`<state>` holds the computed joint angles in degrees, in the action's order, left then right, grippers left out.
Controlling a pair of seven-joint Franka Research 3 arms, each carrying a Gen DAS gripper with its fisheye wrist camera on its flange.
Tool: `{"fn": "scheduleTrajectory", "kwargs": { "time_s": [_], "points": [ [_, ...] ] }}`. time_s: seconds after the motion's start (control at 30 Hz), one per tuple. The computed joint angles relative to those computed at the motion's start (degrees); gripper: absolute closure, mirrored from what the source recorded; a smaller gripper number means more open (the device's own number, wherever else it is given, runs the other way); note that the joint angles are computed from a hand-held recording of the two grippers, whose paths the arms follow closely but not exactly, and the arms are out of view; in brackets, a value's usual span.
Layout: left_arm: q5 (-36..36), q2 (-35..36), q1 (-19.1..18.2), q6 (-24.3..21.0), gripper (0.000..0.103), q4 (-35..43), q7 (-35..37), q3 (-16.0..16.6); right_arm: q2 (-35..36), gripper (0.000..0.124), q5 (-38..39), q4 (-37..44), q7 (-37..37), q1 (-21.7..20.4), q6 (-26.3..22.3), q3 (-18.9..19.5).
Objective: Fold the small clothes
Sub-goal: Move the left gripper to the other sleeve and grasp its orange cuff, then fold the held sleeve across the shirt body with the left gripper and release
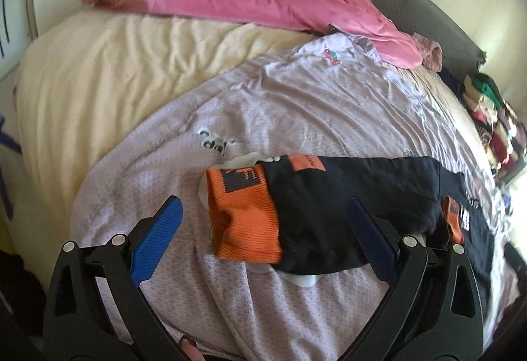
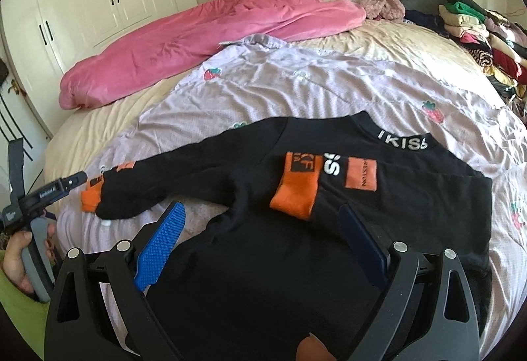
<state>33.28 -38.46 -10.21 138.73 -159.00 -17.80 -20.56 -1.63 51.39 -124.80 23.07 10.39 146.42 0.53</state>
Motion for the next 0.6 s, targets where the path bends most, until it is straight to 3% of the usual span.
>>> {"fn": "scheduleTrajectory", "kwargs": {
  "time_s": [0.13,0.27,0.33,0.37,0.43,0.47,0.6],
  "points": [
    [-1.75,0.15,0.73,6.65,0.017,-3.36,-0.83,2.85,0.30,0.030,0.07,-0.23,0.52,-0.13,-0.48,-0.04],
    [-3.06,2.28,3.01,12.46,0.025,-4.83,-1.49,3.20,0.60,0.030,0.45,-0.12,0.90,-0.48,-0.91,-0.20],
    [-3.32,2.98,3.92,12.20,0.038,-4.50,-1.83,2.18,0.86,0.030,0.93,0.04,0.96,-0.79,-1.21,-0.36],
    [-2.83,3.05,4.48,12.42,0.051,-4.42,-2.06,1.62,1.00,0.030,1.04,0.13,1.08,-0.95,-1.35,-0.41],
    [-2.46,3.51,4.94,12.91,0.065,-4.27,-2.05,1.32,1.49,0.030,1.30,0.44,1.45,-1.32,-1.58,-0.54],
    [-1.84,3.42,5.39,13.96,0.079,-4.55,-2.30,1.11,1.67,0.030,1.48,0.56,1.61,-1.53,-1.78,-0.59],
    [2.08,1.90,7.65,14.56,0.092,-4.06,-4.54,-2.16,2.39,0.030,1.91,0.96,2.34,-2.44,-2.55,-0.77]
  ]
}}
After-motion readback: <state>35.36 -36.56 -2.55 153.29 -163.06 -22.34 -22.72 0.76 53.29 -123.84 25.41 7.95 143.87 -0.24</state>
